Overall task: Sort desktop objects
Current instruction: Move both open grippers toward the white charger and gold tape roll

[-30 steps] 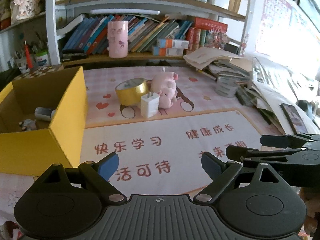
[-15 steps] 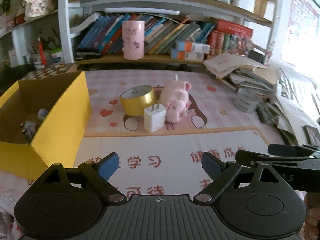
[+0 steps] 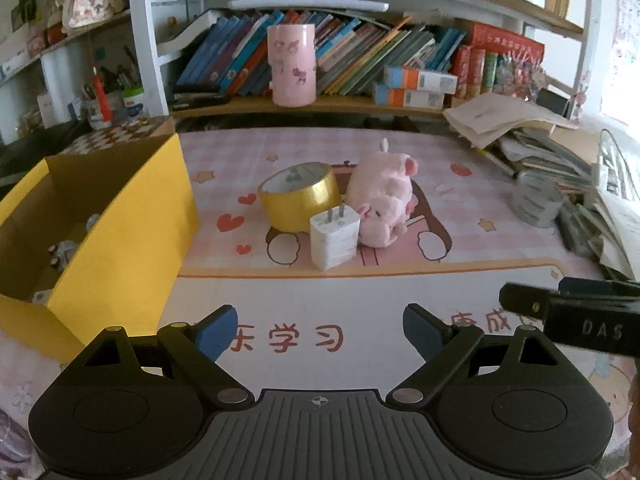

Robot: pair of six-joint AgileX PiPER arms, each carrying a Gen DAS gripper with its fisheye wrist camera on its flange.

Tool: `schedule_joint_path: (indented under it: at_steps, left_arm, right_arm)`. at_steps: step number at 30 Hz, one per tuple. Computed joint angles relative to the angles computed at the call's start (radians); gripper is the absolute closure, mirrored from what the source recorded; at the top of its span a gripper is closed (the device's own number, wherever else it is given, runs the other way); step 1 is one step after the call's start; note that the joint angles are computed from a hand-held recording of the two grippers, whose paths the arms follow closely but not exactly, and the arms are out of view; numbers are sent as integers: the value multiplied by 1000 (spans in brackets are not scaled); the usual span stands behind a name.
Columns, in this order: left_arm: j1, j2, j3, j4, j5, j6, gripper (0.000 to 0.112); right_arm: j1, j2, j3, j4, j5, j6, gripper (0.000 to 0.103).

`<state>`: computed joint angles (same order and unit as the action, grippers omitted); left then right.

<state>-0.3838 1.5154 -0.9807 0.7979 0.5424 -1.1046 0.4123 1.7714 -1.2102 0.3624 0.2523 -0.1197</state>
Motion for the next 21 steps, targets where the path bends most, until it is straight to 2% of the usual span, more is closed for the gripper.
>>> schedule_joint_path:
  at_steps: [4,8,14,21]
  left_arm:
    - [7,33,-34,13,2,-2,20]
    - [23,72,-66,9,5,3,20]
    - [29,112,-92,-13,10,23,20]
    - [32,146,-108,11,9,-1,20]
  right_arm:
    - [-30,56,-84,110,34,-105,24]
    - [-48,121,-189,156,78,-154,23]
    - [-57,205,-323,191,153,-204,21]
    - [-50,316,-489,160,248,-188,21]
